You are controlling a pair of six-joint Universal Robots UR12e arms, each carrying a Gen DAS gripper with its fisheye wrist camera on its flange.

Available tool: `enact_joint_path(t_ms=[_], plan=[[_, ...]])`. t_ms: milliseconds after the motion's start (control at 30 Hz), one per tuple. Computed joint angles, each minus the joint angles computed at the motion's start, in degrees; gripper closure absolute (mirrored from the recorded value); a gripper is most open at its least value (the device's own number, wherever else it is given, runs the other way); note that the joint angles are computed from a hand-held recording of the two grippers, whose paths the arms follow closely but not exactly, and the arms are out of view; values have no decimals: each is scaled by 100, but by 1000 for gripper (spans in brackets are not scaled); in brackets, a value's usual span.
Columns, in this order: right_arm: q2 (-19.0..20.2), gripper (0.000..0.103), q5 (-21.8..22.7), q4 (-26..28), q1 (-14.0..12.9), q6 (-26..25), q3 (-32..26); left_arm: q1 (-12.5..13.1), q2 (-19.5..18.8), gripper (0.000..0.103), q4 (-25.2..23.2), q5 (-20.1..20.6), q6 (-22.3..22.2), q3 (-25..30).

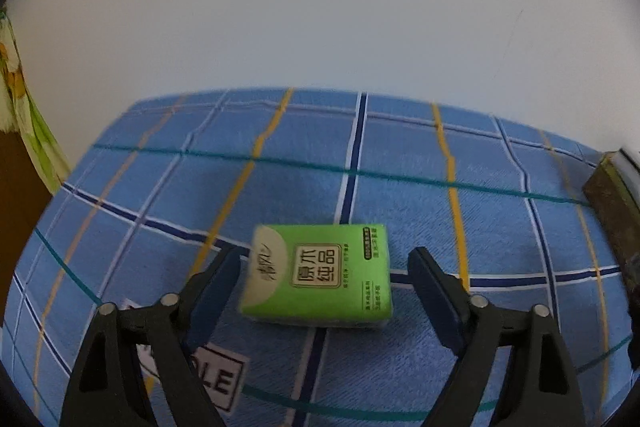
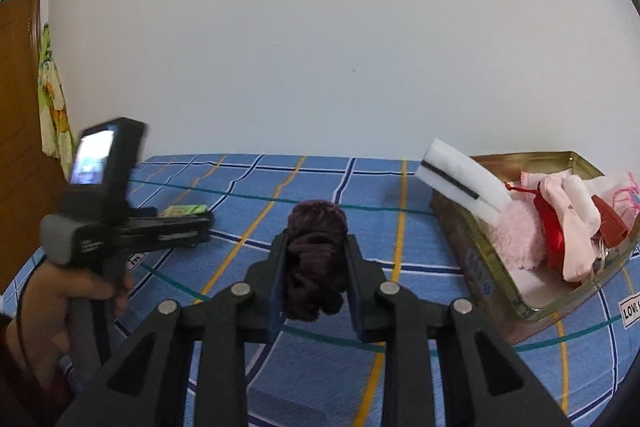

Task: Organize soft objects
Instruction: 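Grasp the green tissue pack with the left tool while the right tool grasps the maroon scrunchie, then lift the green tissue pack and maroon scrunchie and carry them over the tin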

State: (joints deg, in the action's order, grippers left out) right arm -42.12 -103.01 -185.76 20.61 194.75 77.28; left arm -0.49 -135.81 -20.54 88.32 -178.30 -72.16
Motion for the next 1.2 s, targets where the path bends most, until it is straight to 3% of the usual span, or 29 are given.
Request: enact_joint_path(t_ms=[133, 567, 667, 767, 867, 1200], plan=[[-10, 76, 95, 24, -3, -5, 17, 45, -51, 30, -352, -177, -211, 126], [8, 76, 151, 109, 2, 23, -1, 159, -43, 33, -285, -403, -431, 95], [9, 76, 126, -9, 7, 10, 20, 249, 38, 34, 16, -723, -716, -103], [16, 76, 5, -250, 23, -40, 45, 193, 154, 34, 843, -341, -840, -407], [21, 76, -164, -498, 38, -114, 69, 79, 240, 34, 1853, 85, -664, -723], [4, 76, -552, -962, 51, -307, 133, -140, 391, 33, 2708, 204, -399, -1136]])
